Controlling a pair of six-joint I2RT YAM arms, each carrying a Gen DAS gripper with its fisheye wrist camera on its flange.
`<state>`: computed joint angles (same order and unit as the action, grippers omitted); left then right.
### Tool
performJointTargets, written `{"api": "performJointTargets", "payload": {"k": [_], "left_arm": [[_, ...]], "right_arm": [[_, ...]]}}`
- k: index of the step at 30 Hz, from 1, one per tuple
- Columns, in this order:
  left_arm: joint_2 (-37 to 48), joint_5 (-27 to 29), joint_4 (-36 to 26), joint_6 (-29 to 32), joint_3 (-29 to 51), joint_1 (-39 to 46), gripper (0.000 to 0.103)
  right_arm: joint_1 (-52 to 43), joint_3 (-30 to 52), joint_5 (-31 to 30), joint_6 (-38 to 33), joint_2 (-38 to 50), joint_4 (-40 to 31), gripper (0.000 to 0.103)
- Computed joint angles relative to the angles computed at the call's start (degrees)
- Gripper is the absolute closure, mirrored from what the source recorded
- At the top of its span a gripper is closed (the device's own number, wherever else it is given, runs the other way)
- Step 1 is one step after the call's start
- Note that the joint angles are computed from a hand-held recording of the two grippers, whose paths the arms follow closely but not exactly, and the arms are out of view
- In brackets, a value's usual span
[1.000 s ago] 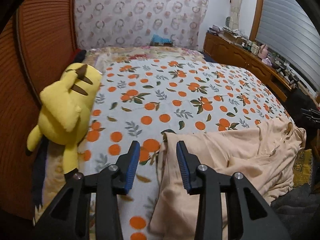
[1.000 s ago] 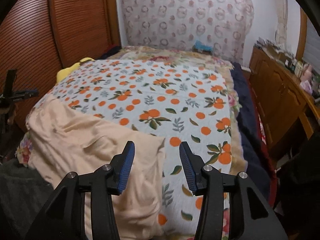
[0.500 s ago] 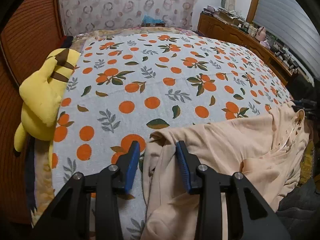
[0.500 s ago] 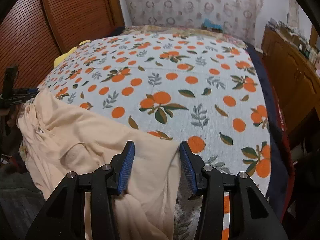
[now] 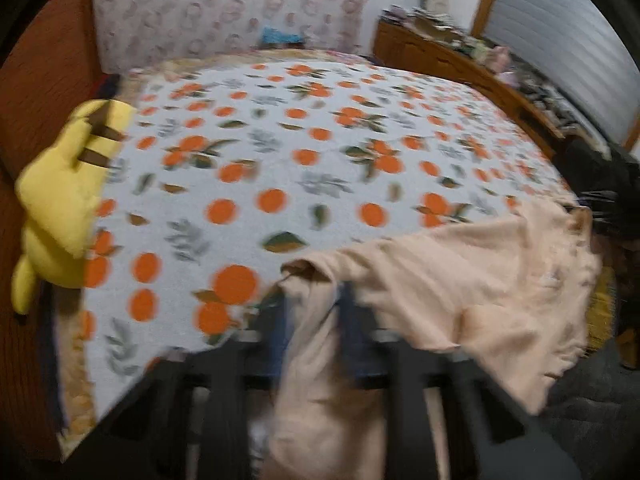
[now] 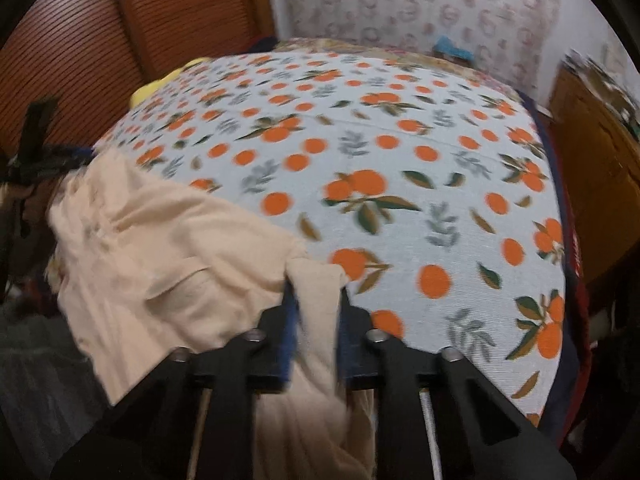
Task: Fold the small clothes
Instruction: 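Grasp the shirt edge with both tools and lift it high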
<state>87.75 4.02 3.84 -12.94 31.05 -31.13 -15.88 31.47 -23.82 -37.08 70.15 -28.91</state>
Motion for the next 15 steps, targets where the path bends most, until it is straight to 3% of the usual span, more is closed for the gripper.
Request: {"api": "performJointTargets", "payload": {"k": [3,7,15], "left_arm": [[-4.84,-1.8,-1.38,0.08,-1.26,-2.15,0.098],[-17.39,-4.14,-4.75,-2.25,-3.18,-4.84,0.098],[-40.4,-17.22,-23.15,-1.18,7.31,-14.54,0.098]], "right_arm": [[-0.1,0.15,-0.93,-1.9,-3.61,-3.3,0.094],[-4.37,2.23,-5.58,-2.39,-11.9,-9.36,0.095],[-13.52,17.54,-16.81,-6.41,-24.29,-27.35,0.096]]}}
